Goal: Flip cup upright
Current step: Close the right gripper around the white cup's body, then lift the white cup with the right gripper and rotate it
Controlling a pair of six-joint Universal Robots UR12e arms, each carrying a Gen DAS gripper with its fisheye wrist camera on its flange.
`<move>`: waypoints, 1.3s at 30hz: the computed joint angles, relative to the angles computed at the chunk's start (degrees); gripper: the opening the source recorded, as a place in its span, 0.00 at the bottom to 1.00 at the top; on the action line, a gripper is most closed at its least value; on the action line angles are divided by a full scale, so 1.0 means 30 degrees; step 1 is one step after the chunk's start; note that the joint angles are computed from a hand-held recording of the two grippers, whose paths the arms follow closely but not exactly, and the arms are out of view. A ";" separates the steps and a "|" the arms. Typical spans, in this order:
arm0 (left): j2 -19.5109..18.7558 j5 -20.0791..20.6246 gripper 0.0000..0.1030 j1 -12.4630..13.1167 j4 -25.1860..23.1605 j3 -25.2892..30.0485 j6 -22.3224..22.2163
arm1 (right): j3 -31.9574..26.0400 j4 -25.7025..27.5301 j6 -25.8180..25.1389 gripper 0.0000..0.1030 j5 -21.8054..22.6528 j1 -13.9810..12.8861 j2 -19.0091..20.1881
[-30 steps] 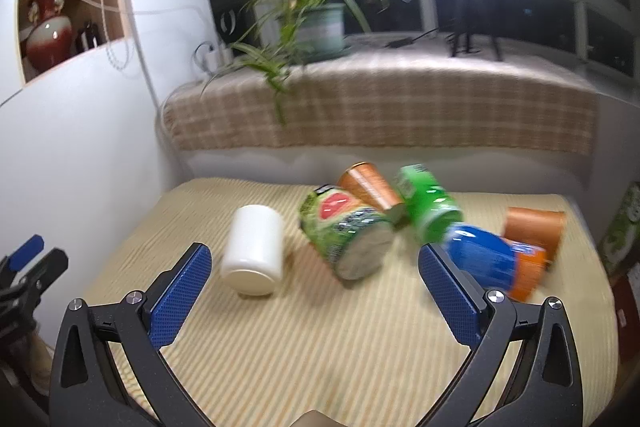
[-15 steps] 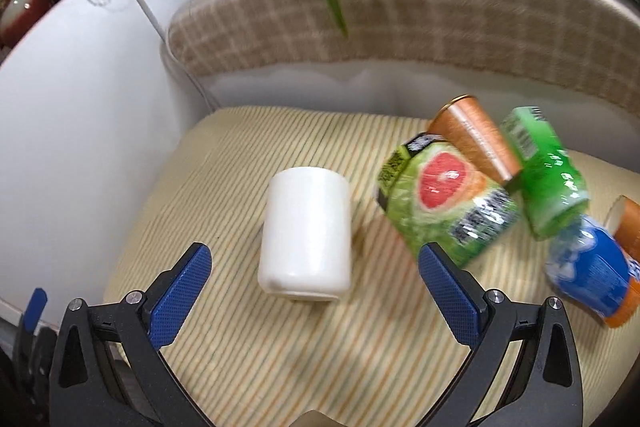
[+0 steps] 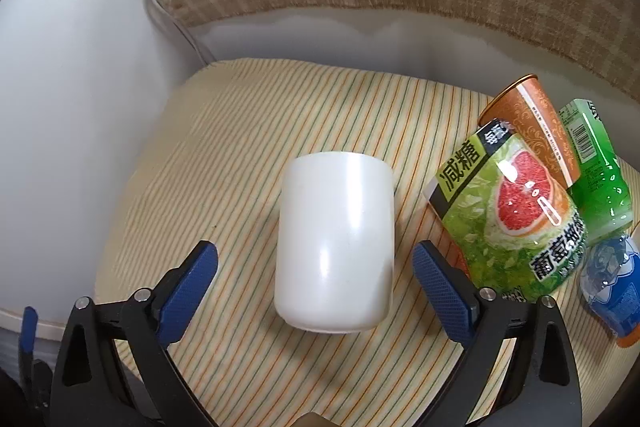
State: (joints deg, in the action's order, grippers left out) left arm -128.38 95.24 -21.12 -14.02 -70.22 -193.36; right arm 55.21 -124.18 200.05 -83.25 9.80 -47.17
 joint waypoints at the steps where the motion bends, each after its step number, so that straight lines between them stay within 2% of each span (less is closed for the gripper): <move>1: 0.0020 -0.0006 1.00 0.0014 -0.0003 -0.0037 -0.0028 | -0.0237 0.0260 -0.0001 0.88 -0.0012 0.0007 0.0151; 12: 0.0129 0.0038 1.00 0.0107 -0.0051 -0.0239 -0.0184 | -0.1424 0.1966 -0.0078 0.84 -0.0544 0.0125 0.1054; 14: 0.0120 0.0038 1.00 0.0117 -0.0064 -0.0226 -0.0210 | -0.1664 0.2198 -0.0129 0.81 -0.0633 0.0130 0.1230; 15: 0.0119 0.0035 1.00 0.0120 -0.0060 -0.0228 -0.0198 | -0.1794 0.2366 -0.0125 0.73 -0.0627 0.0126 0.1316; 22: 0.0097 0.0043 1.00 0.0123 -0.0076 -0.0209 -0.0159 | -0.1722 0.2263 -0.0138 0.71 -0.0597 0.0140 0.1363; 30: 0.0022 0.0167 1.00 0.0037 0.0022 -0.0134 -0.0006 | -0.0195 0.0515 -0.0107 0.71 -0.0326 0.0124 0.0447; 39: -0.0177 -0.0110 1.00 -0.0142 -0.0281 0.0226 0.0485 | 0.3319 -0.3394 0.0393 0.71 0.0376 0.0053 -0.1853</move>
